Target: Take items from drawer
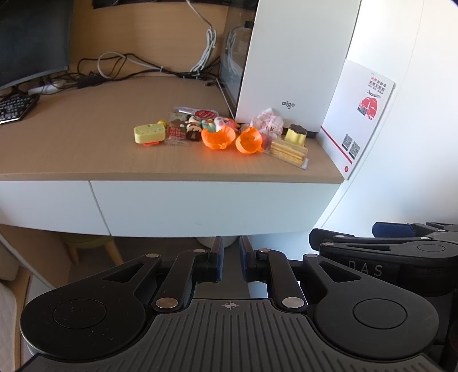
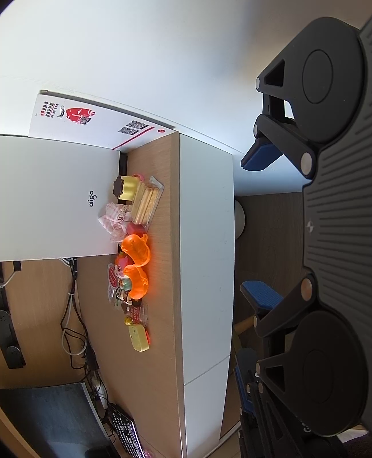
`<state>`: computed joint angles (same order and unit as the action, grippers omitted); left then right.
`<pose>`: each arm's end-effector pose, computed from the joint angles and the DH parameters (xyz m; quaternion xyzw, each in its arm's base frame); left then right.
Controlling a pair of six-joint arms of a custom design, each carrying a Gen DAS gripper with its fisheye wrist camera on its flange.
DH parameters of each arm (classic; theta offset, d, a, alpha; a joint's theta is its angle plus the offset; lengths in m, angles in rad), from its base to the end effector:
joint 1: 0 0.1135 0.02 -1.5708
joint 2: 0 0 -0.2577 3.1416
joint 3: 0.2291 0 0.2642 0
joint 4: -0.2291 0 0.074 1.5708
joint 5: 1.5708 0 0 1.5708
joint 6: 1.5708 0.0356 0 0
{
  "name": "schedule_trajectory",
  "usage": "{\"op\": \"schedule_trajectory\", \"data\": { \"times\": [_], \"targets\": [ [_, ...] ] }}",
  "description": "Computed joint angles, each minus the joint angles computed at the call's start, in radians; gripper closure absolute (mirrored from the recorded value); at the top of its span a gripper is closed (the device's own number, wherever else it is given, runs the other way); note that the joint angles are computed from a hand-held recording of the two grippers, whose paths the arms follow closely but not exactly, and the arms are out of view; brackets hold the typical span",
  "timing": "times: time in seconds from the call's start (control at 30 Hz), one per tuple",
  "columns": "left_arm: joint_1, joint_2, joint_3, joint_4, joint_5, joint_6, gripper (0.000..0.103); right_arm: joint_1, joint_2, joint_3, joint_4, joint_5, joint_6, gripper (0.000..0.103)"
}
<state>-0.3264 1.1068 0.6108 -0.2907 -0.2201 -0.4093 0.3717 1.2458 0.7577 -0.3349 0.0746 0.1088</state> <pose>0.2263 -0.0684 0.1973 -0.0800 0.9160 -0.0419 0.3909 0.2503 0.0947 0.2098 -0.1084 0.9240 0.0531 0.3628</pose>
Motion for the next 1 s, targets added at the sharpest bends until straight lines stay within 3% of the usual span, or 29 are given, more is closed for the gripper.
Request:
{"op": "schedule_trajectory", "data": {
  "times": [1.0],
  "targets": [
    [0.019,0.003,-0.001,-0.004,0.008,-0.015,0.089,0.004,0.012,0.011,-0.014,-0.002,0.004,0.018]
  ]
}}
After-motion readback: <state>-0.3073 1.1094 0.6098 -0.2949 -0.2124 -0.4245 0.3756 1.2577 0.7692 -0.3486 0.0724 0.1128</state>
